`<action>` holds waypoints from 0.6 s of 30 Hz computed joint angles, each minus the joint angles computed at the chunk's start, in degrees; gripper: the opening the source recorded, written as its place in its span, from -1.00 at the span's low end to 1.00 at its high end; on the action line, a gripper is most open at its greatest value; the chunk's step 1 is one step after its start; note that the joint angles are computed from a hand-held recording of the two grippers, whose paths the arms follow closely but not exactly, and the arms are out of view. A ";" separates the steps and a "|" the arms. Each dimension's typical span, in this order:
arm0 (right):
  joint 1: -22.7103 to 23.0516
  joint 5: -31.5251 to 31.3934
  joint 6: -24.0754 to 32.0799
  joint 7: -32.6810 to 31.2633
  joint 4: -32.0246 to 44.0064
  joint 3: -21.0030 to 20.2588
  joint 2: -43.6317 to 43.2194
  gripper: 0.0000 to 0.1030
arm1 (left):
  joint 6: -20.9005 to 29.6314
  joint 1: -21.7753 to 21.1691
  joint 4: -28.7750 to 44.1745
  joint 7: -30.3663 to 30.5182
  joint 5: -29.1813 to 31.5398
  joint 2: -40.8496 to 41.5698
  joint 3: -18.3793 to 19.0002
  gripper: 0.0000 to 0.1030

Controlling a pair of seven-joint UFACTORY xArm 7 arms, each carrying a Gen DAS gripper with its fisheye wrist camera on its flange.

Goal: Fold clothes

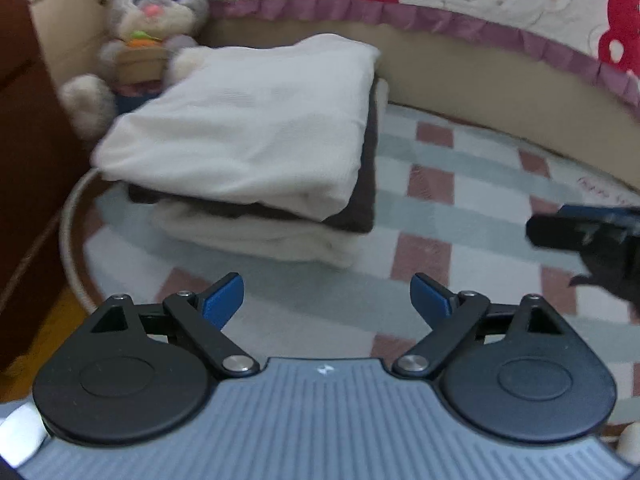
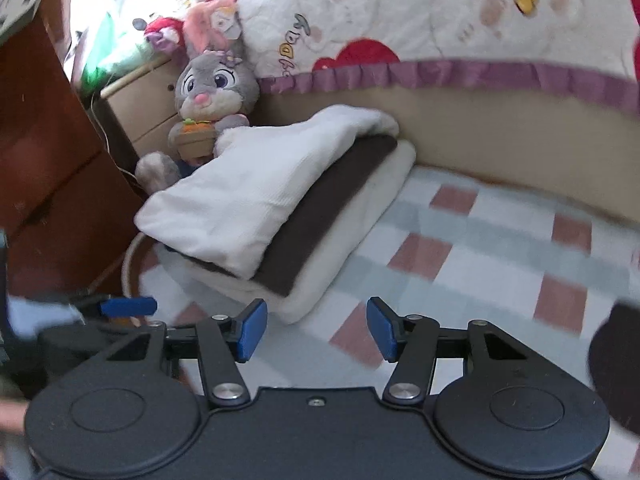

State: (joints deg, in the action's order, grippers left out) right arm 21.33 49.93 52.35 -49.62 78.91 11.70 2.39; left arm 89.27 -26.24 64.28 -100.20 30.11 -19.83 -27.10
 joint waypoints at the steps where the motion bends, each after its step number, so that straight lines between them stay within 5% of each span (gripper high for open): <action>1: -0.25 0.57 0.78 0.07 -0.71 -0.18 -1.00 0.18 | 0.52 -0.31 0.80 -0.15 -0.52 0.47 -0.49 0.77; 9: 1.54 1.41 -0.45 -8.98 -9.24 -2.74 -12.28 0.25 | 9.64 -5.03 10.32 -4.71 -1.63 7.01 -2.65 0.80; 18: 2.34 -1.06 0.85 -8.21 -14.34 -6.36 -19.33 0.29 | 17.13 -12.39 20.47 -6.64 3.16 14.86 -2.45 0.92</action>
